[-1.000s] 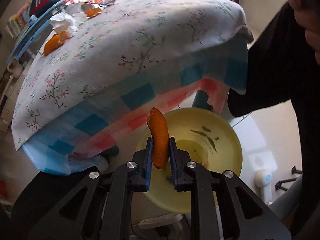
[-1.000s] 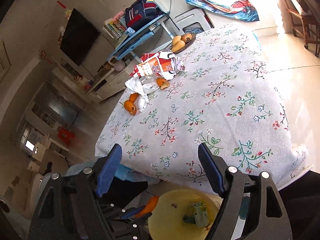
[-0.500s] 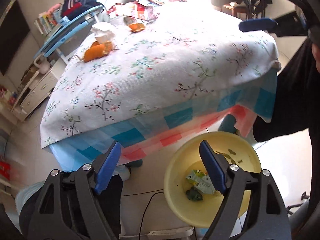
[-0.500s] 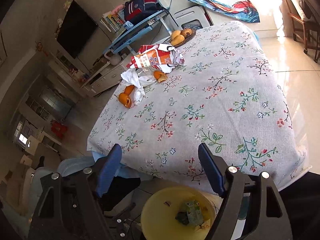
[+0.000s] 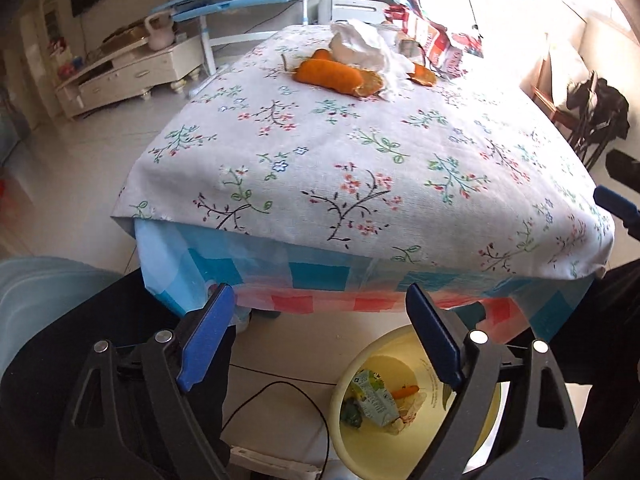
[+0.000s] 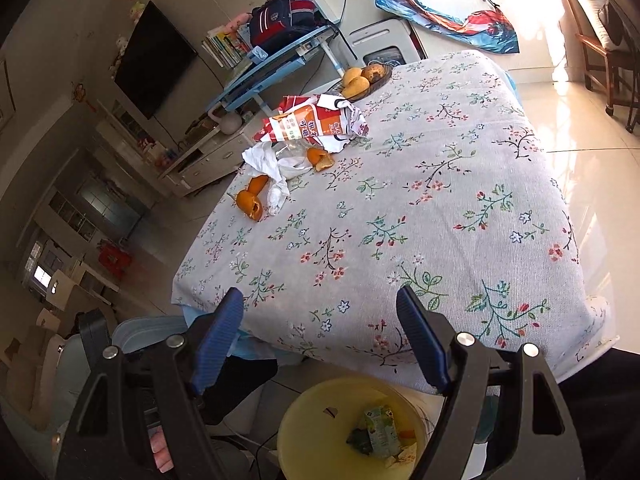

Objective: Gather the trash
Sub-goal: 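Move both empty tools back over the table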

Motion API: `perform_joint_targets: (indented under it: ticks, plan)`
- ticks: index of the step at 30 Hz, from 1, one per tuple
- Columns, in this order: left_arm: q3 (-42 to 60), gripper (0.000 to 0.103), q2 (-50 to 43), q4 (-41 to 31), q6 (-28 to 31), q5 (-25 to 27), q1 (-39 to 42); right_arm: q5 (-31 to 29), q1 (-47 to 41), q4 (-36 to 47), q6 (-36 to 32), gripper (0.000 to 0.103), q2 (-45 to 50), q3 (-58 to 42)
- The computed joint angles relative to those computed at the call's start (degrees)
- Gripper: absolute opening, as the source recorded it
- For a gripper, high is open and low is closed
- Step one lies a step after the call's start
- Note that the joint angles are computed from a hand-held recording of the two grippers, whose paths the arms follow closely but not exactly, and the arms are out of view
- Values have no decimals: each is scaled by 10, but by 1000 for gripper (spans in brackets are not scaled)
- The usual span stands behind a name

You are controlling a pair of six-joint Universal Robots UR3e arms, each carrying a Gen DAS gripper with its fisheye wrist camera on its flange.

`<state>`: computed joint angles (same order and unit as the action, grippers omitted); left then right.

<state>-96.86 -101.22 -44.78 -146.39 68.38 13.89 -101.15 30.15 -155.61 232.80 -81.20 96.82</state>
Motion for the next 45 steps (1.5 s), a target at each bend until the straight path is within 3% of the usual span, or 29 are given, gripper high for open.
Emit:
perform_joint_targets:
  ticks: [6,20,33,39,45]
  plan:
    - [19,84,-16,-10,-29,-4,10,-5,4,5,-4,76,6,-10]
    - [15,84,-6,-3,-32,-4,8,-4,8,6,-17,76,22,-31]
    - [68,84,-32,-38,-69,-31,23,-14,23,45,-77,76,62,-116]
    - [175,84,-82,-93,-84,-33,8,25,-1,95,-130,72,92,-181]
    - [357,84,-185,-159,-122,-19,-29,64,-31,135,-175,68,136,-253]
